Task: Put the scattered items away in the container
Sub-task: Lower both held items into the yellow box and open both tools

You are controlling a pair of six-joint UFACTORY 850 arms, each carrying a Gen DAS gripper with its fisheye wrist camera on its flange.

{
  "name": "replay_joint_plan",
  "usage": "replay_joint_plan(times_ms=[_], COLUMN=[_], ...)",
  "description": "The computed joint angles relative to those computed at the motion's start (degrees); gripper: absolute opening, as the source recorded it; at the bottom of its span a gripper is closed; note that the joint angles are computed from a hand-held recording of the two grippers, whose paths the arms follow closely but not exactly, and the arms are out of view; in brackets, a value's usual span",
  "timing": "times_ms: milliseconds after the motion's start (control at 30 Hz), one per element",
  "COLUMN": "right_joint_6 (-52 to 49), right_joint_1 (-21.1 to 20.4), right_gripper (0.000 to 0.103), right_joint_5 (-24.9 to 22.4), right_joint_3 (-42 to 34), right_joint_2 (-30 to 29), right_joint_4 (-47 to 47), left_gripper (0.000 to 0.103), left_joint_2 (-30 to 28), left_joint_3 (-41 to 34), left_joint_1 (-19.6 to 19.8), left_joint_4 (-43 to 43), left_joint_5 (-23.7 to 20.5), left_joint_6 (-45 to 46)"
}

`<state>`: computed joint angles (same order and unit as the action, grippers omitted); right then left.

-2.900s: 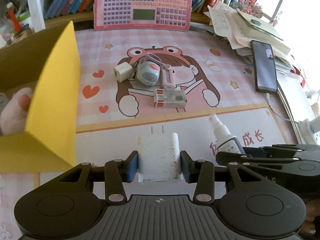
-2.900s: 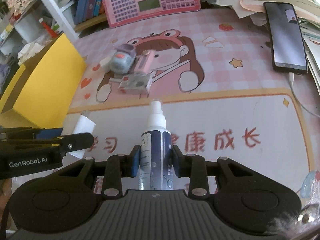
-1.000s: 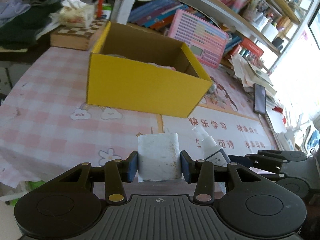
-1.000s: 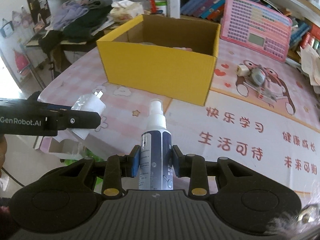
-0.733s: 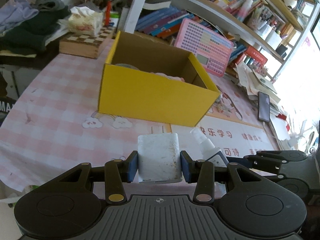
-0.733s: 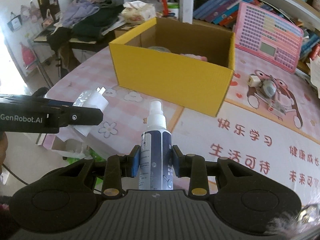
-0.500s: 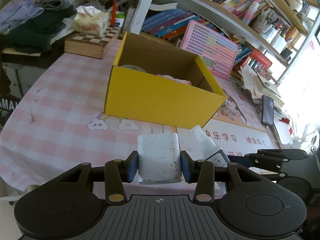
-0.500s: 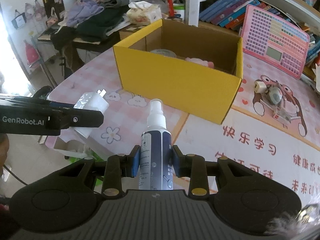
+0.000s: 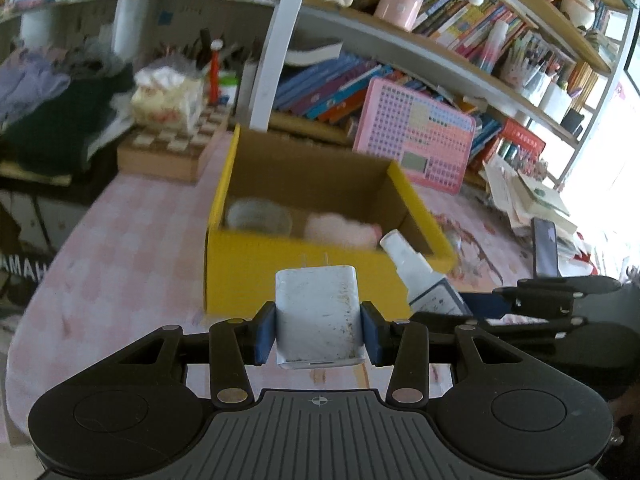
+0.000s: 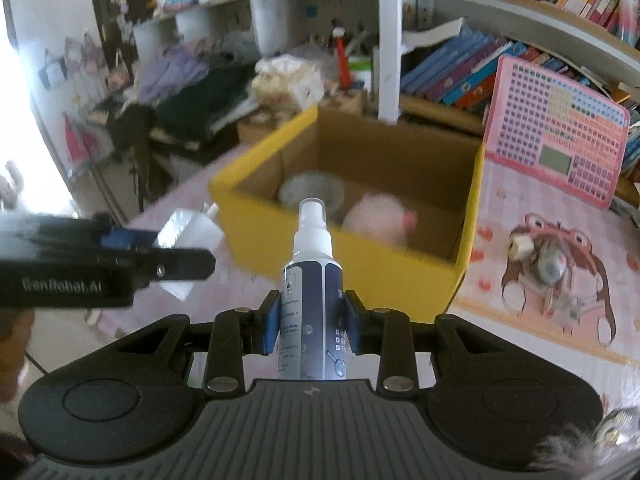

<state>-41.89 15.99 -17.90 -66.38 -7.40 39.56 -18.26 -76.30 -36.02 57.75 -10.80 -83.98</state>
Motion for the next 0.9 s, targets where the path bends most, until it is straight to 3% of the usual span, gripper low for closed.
replay_joint_plan(times_ms=[200,300,433,533,733,900], right_joint_6=[-6.5,-5.0,-1.1,-0.6,8.2,14.7], right_joint_1=[-2.0,-2.8,-3.5,-4.0,-4.4,-3.5], right_gripper=[0.031,0.031,0.031,0.031,0.031,0.031], right_joint_5=[-0.9,-3.0,-5.6,-8.6,-18.1,-25.8], right_joint_3=[-8.2,-13.8,-21.2,-26.4,-40.8,-53.9], right_joint_2=[-5.0,-9.3,-15.0,-19.1,-30.7,-41.0], right_joint_4=[4.8,3.2,-2.0,-5.2,-15.6,-23.4], left_gripper=[0.042,0.042,0.042,0.042,0.042,0.042], left_joint_2=[-4.7,-8.3,-12.9,-17.2,-27.4,-37.5], left_joint_3=[-7.8,-13.0,-19.5,-25.8,-40.8,-56.1], left_joint_1=[1.5,2.2,3.1,4.0,5.9,5.0], left_joint_4=[6.2,1.9,-9.6,-21.8,-39.8,-37.1], left_joint_5=[0.0,-1.1,-3.3,-7.0,-17.3,-29.7], left_joint_6=[-2.6,4.4,20.7,36.9,56.4,63.9])
